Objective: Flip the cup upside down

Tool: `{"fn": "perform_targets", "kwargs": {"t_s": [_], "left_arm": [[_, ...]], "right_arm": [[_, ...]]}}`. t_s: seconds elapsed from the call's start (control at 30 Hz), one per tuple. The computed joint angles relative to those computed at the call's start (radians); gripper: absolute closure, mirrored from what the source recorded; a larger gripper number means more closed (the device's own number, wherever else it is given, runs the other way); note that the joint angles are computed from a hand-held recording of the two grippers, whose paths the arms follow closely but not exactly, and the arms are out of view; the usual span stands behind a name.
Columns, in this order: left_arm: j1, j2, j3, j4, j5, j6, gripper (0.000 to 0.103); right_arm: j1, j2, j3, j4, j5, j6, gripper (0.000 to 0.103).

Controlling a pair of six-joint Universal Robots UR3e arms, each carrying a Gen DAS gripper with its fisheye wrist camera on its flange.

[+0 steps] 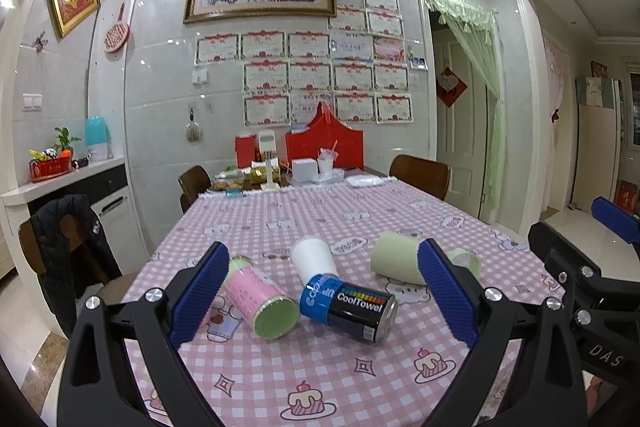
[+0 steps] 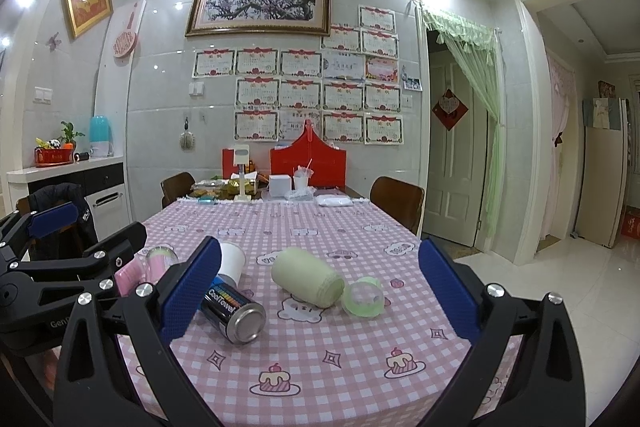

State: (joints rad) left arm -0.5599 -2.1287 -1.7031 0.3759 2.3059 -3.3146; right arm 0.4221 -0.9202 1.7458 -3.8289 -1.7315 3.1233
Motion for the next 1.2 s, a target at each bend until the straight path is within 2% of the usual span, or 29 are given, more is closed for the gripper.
{"fn": "perform_targets", "kwargs": {"t_s": [0.2, 0.4, 0.7, 0.83, 1.03, 1.1, 1.2], "left_arm": [[0.062, 0.016, -0.014, -0.113, -0.097, -0.081, 0.009], [0.125, 0.008, -0.025, -0.206, -0.173, -0.152, 0.009], [0.268, 0.029, -0.095, -0.269, -0.371, -0.238, 0.009], [0.322, 0.031, -0.105, -0.271, -0.457, -0.239, 0.009], [0.386, -0.011, 0.036, -0.361, -0.573, -0.215, 0.009], [0.399, -0.05, 0.143, -0.441, -0.603, -0.186, 0.009], [0.404, -0.118, 0.322, -0.583, -0.594, -0.159, 0.009]], "right_arm": [[0.0, 0.029, -0.052, 0.133, -0.006, -0.017, 0.008], [-0.02, 0.039, -0.062, 0.184, 0.012, 0.006, 0.008], [-0.039, 0.081, -0.158, 0.313, 0.047, 0.025, 0.008], [-0.039, 0.115, -0.228, 0.368, 0.063, 0.029, 0.008], [-0.042, 0.184, -0.406, 0.473, 0.08, 0.038, 0.008], [-0.042, 0.222, -0.493, 0.511, 0.073, 0.044, 0.008], [-0.046, 0.286, -0.643, 0.602, 0.068, 0.051, 0.008]]}}
